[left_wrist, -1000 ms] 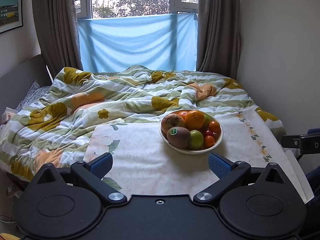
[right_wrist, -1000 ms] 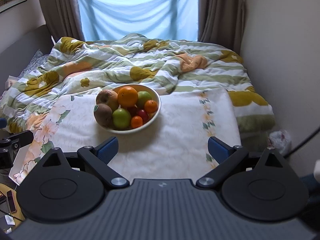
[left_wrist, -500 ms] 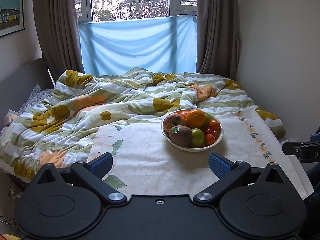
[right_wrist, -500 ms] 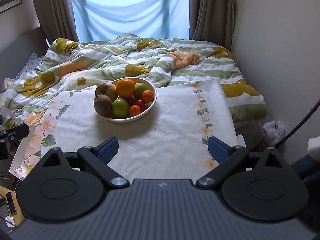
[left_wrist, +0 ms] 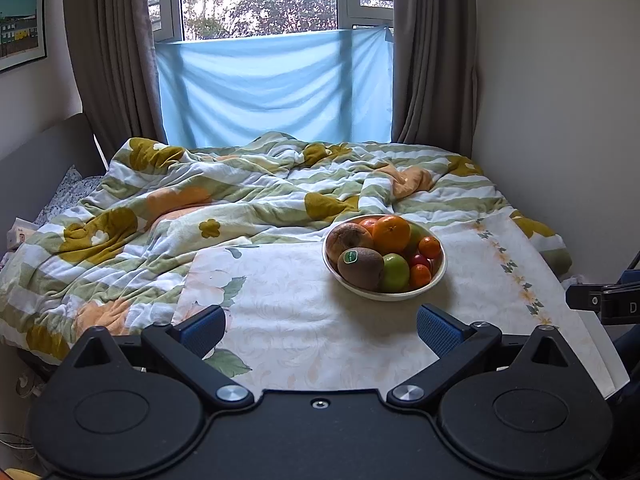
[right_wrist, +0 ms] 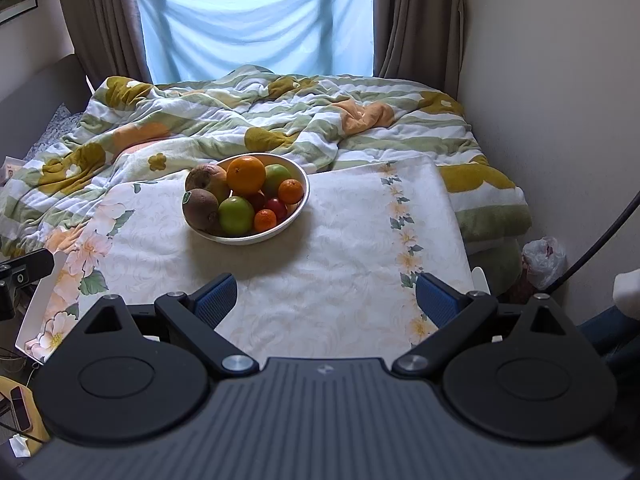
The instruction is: Organize fruits
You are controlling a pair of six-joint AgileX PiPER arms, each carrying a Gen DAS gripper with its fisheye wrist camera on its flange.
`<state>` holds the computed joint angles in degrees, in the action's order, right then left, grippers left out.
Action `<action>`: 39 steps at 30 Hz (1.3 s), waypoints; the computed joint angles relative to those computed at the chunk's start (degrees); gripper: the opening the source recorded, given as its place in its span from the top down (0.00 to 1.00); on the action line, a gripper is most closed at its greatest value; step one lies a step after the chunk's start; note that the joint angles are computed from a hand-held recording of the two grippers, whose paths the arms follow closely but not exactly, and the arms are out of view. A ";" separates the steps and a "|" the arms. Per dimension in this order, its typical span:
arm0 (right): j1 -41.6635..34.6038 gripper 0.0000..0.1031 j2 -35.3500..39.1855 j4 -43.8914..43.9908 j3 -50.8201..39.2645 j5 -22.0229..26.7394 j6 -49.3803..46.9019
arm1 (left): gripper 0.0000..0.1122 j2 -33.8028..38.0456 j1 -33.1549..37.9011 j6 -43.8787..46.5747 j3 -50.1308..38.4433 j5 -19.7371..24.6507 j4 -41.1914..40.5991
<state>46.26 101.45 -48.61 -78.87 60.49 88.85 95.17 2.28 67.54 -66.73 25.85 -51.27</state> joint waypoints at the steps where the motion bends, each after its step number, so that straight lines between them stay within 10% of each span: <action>1: -0.02 0.00 -0.07 -0.06 0.19 -0.05 0.18 | 0.08 0.05 0.01 -0.11 -0.04 0.10 0.10; 39: -0.48 0.00 2.02 1.56 -2.15 0.22 -1.70 | 0.08 1.85 0.30 1.36 -1.04 -0.56 -0.61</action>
<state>45.78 103.47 -47.06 -81.03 60.71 87.15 97.02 2.58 68.90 -67.77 25.29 -51.88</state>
